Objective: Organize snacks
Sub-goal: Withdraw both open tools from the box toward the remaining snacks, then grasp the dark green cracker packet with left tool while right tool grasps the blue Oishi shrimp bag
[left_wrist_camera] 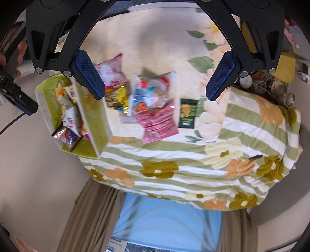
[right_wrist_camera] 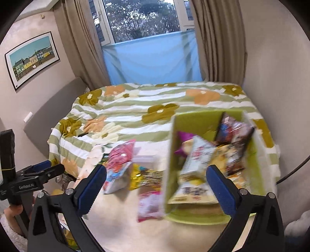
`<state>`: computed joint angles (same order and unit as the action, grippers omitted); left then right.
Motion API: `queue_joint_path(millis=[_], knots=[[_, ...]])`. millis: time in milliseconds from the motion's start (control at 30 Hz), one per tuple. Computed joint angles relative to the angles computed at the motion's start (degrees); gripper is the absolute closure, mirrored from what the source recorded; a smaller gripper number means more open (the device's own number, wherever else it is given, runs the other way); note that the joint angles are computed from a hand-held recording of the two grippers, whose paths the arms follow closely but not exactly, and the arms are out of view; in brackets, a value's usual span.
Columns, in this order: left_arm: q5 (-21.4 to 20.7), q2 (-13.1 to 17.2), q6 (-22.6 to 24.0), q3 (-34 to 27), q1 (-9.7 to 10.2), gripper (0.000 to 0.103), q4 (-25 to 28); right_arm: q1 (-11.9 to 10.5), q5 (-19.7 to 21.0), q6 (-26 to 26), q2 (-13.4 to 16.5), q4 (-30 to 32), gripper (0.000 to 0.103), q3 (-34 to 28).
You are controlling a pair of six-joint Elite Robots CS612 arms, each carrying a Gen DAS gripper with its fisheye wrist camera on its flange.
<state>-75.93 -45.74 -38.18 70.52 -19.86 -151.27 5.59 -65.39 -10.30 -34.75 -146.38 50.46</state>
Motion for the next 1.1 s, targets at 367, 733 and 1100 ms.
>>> queue_joint_path(millis=[367, 733, 1100], knots=[[-9.49, 4.14, 7.11, -3.21, 6.00, 0.000, 1.45, 5.33, -3.41, 8.17, 4.94, 5.92, 0.001, -5.40], [-15.04, 11.74, 10.72, -11.68, 8.50, 0.000, 7.21, 8.34, -7.30, 13.61, 12.97, 14.78, 0.001, -16.45], [-15.67, 17.44, 9.92, -19.85, 8.60, 0.012, 14.47, 8.92, -7.15, 11.07, 20.63, 24.07, 0.012, -29.05]])
